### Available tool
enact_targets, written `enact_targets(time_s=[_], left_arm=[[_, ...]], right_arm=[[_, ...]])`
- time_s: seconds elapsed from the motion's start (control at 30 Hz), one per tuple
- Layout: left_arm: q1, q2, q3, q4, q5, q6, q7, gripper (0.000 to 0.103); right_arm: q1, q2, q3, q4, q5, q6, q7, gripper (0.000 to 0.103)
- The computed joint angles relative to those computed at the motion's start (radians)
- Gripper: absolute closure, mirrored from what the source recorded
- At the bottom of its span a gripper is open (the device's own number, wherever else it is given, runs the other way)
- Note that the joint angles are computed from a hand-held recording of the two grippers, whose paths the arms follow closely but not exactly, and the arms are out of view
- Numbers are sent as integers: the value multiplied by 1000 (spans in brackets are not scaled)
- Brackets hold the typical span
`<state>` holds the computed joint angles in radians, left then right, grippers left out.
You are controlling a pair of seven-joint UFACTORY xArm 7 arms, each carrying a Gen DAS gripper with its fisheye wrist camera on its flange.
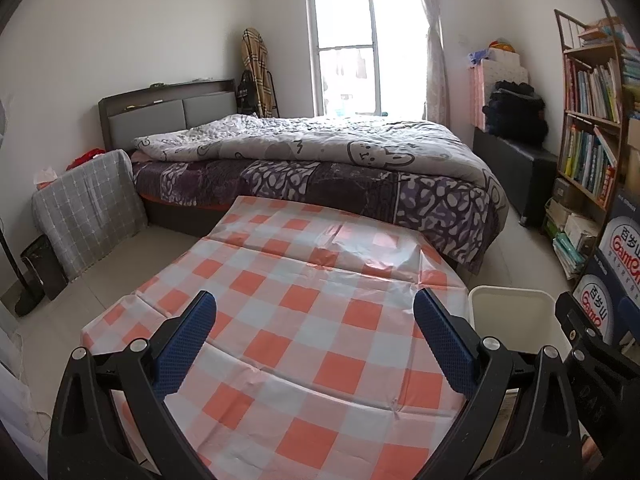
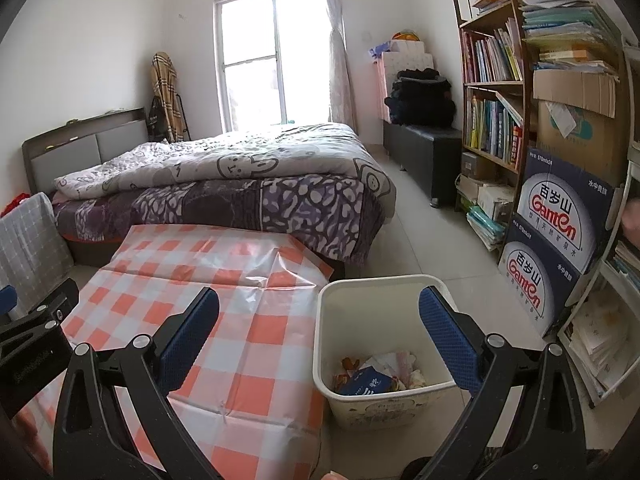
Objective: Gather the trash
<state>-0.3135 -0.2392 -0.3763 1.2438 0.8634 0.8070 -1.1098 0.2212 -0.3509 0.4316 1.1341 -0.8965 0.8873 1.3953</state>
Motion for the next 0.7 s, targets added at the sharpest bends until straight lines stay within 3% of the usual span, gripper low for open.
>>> enact_targets(time_s=[0.3, 0.4, 0.5, 0.7], left_arm=[[-4, 1, 6, -5, -8, -16, 23, 16], [-1, -5, 7, -12, -10, -31, 25, 15], [2, -7, 5, -10, -13, -34, 31, 7], [9, -8, 2, -6, -28, -26, 28, 7]], right_arm=[[1, -4, -5, -6, 7, -4, -5, 7], [-1, -4, -4, -6, 8, -4, -7, 7], [-1, -5, -5, -7, 10, -7, -6, 7], [-4, -9, -5, -11, 15, -7, -7, 7]])
